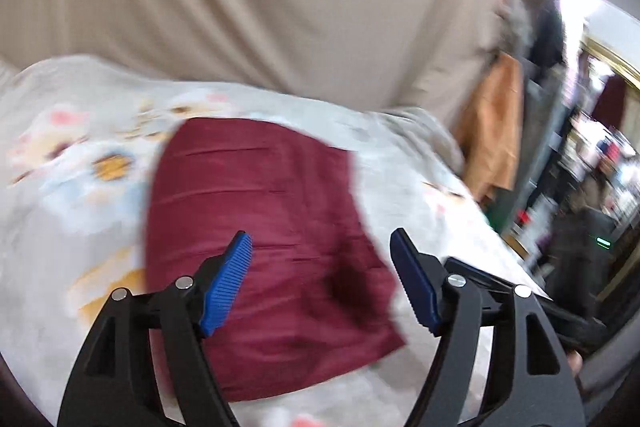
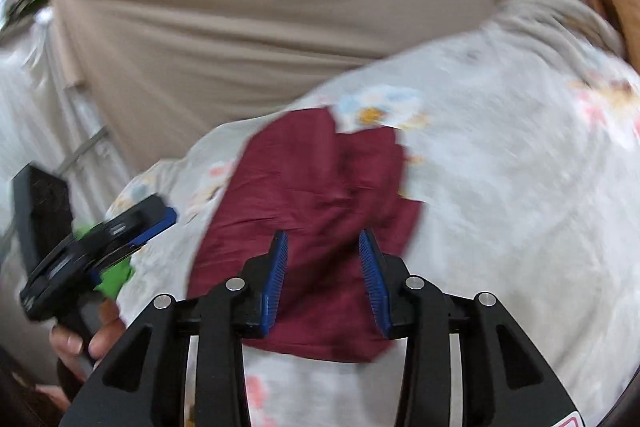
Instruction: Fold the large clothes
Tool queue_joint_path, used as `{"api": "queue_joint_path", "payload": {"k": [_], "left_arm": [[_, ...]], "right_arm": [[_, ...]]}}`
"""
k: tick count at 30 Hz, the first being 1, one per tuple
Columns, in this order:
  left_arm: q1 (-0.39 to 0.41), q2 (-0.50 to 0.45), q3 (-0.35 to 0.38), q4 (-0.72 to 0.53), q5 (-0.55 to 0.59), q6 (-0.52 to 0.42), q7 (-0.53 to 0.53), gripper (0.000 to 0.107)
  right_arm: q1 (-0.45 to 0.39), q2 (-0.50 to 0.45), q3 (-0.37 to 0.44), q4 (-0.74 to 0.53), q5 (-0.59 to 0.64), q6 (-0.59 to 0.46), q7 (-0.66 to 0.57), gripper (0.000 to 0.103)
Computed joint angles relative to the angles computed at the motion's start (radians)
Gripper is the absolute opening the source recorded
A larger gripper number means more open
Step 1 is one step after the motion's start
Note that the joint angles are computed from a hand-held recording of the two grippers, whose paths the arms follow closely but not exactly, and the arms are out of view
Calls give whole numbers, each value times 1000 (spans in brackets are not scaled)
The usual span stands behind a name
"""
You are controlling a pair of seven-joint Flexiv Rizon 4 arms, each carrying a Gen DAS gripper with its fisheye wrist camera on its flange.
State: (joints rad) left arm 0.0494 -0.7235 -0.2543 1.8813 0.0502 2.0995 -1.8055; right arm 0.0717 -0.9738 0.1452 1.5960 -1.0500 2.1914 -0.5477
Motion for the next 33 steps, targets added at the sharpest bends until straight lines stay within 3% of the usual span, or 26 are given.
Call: {"api": "queue_joint_path", "payload": {"k": [2,4,5,7,8,9,10,11,15,17,20,22,25,26,28,33], "left_arm": [[21,11,8,34,-27,-6,-30,69],[26,7,21,47,-51,-19,-49,69],[32,2,18,48,-47,-20,-51,69],[23,-6,25,50,-50,-34,-47,69],[11,-18,29,37,-49,-45,-34,69],[-3,-22,40,34,-54,-49,-23,69],[-18,-26,51,29,-62,-61,-9,67],[-21,-37,48,16,-61,-81,8,66],[-98,-79,106,-39,-118,-141,84,58],[-122,-105,118,-69,-135,-174,125,57],[-275,-142,264,-109,-238,-182,173,57],[-305,-157,286,-116,-279,-173,194,57],[-263,-154,235,-107,-281,-170,215,57],[-256,-153,226,-105,-284,-167,219,57],[-264,-153,230,-103,-297,-165,228,57],[-264,-150,223,-99,-317,-165,243,57]], "right_arm": [[66,36,-32,26,51,-3,-89,48],[163,62,-84,45,183,-32,-214,57],[227,69,-126,44,261,-59,-286,57],[279,59,-154,22,315,-117,-337,56],[281,47,-145,4,324,-147,-341,51],[282,37,-139,-10,337,-182,-342,23],[276,28,-126,-23,346,-226,-336,8],[251,19,-93,-28,358,-265,-315,8],[90,-24,85,11,377,-248,-287,5],[3,-84,197,-9,331,-332,-284,5],[-60,-146,300,-42,317,-419,-324,4],[-79,-137,332,-42,331,-466,-344,4],[-10,-58,229,10,438,-389,-322,11],[39,-19,166,36,504,-320,-332,11],[83,23,116,45,540,-243,-357,11],[172,36,60,-82,535,-281,-422,11]]}}
